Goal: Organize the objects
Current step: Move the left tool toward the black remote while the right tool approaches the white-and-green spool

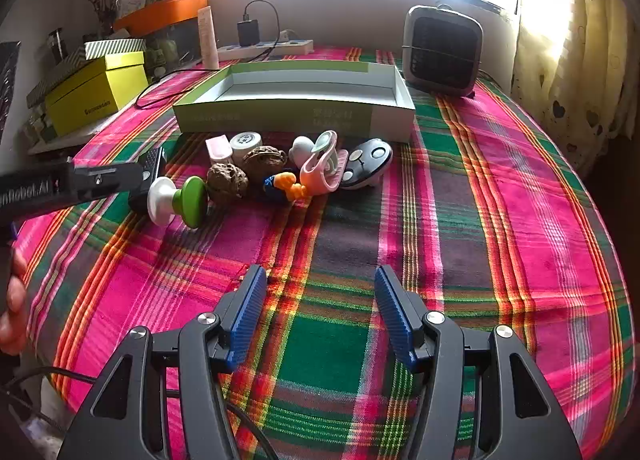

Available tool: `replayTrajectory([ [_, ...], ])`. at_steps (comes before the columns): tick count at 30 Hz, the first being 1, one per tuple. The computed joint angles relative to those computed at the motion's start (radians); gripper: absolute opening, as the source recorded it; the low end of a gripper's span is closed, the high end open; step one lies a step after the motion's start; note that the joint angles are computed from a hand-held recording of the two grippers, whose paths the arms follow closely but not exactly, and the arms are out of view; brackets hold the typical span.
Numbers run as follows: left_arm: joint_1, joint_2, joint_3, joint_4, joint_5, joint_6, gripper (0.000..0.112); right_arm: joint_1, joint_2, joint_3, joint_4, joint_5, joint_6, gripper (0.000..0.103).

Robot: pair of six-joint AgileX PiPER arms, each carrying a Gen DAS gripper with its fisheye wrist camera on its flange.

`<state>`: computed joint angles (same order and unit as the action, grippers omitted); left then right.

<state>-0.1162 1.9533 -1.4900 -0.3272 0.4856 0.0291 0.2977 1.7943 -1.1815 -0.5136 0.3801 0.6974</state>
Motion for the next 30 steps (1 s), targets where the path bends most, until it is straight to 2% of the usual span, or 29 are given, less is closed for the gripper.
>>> replayTrajectory([
  [12,-0.020,0.055,-0.089,0.144,0.054,-0.110,0.057,-0.001,0.011,-0.019,0.013,0.010,-0.017,0.057],
  [27,-0.054,0.144,-0.229,0.294,0.184,-0.194,0.057,-0.006,0.030,-0.065,0.078,0.033,-0.087,0.057],
  [30,-0.052,0.134,-0.213,0.315,0.175,-0.200,0.057,-0.001,0.034,-0.080,0.088,0.035,-0.102,0.057],
])
